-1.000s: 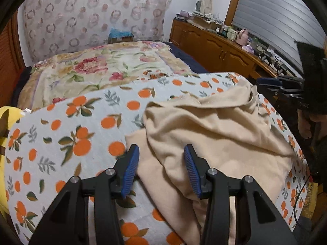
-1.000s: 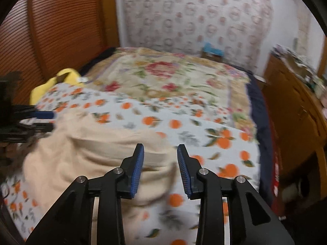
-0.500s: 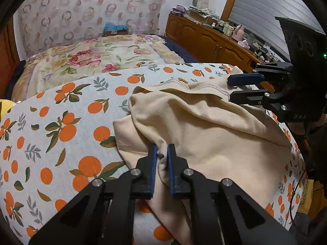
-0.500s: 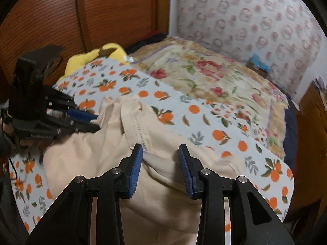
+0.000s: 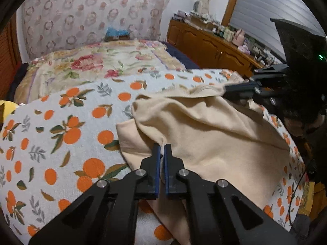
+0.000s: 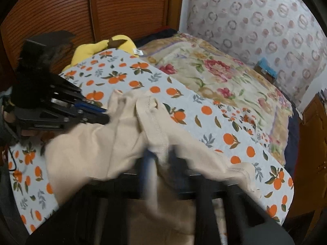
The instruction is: Fold small clothes
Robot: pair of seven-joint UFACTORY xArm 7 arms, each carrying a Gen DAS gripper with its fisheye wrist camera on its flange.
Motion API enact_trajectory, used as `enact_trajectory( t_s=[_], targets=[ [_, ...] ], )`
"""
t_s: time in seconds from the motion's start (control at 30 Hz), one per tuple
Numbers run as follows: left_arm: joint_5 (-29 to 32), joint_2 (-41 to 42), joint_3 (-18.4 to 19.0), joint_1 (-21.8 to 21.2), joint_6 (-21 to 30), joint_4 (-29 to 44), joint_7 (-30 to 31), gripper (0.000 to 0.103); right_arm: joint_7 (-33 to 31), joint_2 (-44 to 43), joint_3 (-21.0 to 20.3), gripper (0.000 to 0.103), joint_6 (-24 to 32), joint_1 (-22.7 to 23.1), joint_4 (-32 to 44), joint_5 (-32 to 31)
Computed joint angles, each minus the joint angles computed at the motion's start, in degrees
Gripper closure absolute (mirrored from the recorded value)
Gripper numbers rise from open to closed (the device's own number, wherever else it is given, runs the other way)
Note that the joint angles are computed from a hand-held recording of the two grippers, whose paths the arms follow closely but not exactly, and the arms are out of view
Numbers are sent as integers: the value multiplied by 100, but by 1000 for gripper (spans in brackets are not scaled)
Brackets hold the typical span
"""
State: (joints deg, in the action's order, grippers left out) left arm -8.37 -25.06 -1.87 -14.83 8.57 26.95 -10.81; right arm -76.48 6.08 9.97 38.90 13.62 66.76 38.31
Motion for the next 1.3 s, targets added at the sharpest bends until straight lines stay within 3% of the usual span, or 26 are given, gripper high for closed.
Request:
enact_trajectory(
  t_s=[0.07, 0.2, 0.23, 0.43, 0.53, 0.67, 0.7, 0.77, 0.8, 0.9, 0.97, 1.0, 1.03, 1.2, 1.3],
  targets=[
    [8, -226, -51, 93, -45, -122, -123, 102, 132, 73, 60, 102, -206, -75, 171, 295],
    [158, -387, -169, 282, 86, -185, -273, 102, 1616, 499, -41, 98, -1036, 81, 675, -189],
    [219, -417, -239, 354, 119, -203, -341, 102, 1853, 573, -36, 92, -1080, 56, 757, -315],
    [436, -685, -377, 460, 73, -430, -623, 102, 1723, 237, 66, 61, -1003, -286, 347, -175],
    [617, -745, -553, 643, 6, -505, -791, 102, 1519, -78, -50, 52, -888, -429, -22, 89],
    [827, -677, -619, 795, 20, -451, -869, 98, 1551, -236, -284, 48, -726, -517, -295, 172],
    [842, -668, -587, 788, 28, -442, -880, 95, 1617, -207, -322, 48, -665, -532, -298, 156],
    [823, -642, -461, 716, 44, -418, -855, 75, 1842, -63, -376, 48, -485, -576, -217, 86],
    [805, -687, -430, 680, 51, -444, -855, 70, 1956, 39, -388, 48, -353, -613, -130, 110],
    [722, -697, -253, 504, 89, -434, -737, 66, 2109, 284, -343, 49, -4, -722, 105, 188],
    [690, -700, -243, 498, 132, -418, -717, 62, 2030, 438, -277, 66, 242, -795, 314, 316],
    [664, -700, -234, 479, 137, -418, -714, 61, 1957, 504, -235, 88, 376, -831, 425, 410],
    [613, -689, -180, 423, 149, -415, -686, 58, 1824, 536, -185, 99, 460, -857, 512, 518],
    [506, -651, -144, 358, 166, -413, -636, 49, 1351, 390, -24, 100, -201, -734, 644, 1108],
    [465, -577, -155, 377, 180, -395, -651, 49, 1577, 437, -37, 96, -724, -553, 718, 827]
  ],
)
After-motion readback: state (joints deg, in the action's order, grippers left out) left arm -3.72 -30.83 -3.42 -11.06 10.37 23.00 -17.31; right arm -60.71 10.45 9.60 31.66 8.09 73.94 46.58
